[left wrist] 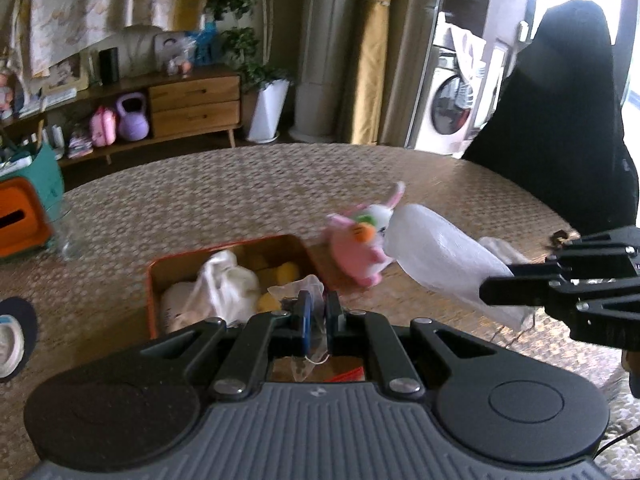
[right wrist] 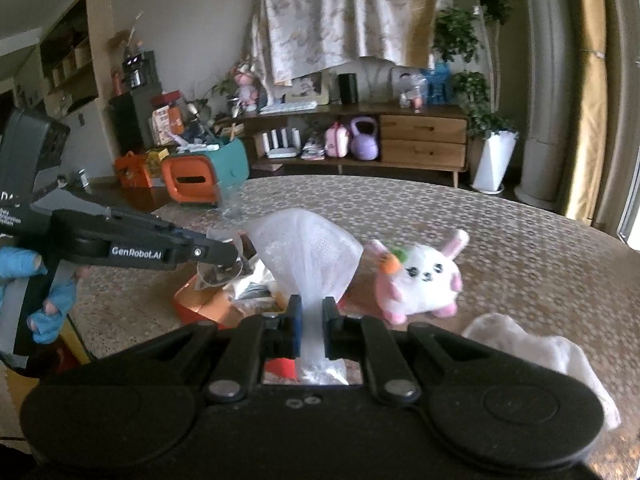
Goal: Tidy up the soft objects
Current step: 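Carry the towel and the plastic bag over the red box with both grippers, then lower the towel into the box with the left gripper while the right releases the bag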
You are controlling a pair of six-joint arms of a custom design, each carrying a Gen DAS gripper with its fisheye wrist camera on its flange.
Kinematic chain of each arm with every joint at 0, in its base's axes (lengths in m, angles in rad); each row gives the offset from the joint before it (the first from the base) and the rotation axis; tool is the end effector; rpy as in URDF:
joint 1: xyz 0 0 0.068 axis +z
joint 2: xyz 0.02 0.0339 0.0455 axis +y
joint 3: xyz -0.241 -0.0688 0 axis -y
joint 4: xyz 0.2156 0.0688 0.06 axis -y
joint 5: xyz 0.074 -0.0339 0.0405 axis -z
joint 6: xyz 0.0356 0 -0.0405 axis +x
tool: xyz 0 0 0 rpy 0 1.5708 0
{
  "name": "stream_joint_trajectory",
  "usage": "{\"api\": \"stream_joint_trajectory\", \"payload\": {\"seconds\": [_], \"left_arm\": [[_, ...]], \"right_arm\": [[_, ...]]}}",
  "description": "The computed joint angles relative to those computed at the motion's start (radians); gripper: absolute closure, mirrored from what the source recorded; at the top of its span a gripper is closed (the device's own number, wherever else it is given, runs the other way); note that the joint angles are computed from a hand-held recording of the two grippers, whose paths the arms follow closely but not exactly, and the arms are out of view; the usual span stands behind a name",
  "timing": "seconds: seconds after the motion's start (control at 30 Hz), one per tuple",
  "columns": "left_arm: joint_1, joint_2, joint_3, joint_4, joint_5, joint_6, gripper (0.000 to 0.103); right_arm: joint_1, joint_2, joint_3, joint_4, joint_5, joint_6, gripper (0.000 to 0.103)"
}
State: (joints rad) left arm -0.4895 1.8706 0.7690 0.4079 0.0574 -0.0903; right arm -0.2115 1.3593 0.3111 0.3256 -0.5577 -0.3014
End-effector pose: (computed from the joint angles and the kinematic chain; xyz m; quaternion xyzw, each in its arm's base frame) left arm 0.2871 -0.1553 0.1085 0.1914 0.8846 -0.1462 0.3993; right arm 0.2065 -0.0251 0.1233 -0.1525 0.8702 0.1423 0.4463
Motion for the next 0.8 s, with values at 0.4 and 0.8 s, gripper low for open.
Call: {"api": "stream_joint_trajectory", "payload": {"seconds": [0.4, 0.8], "left_arm": [[0.125, 0.111, 0.049, -0.048, 0.03, 0.057, 0.096], [0.129, 0.251, 0.198, -0.15, -0.013, 0.063, 0.096]], "right_arm": [[0.272, 0.354, 0.243, 0.092, 0.218, 0.106, 0.094], [0.379, 0.627, 0.502, 0.059, 0.328, 0.135, 0.094]]}}
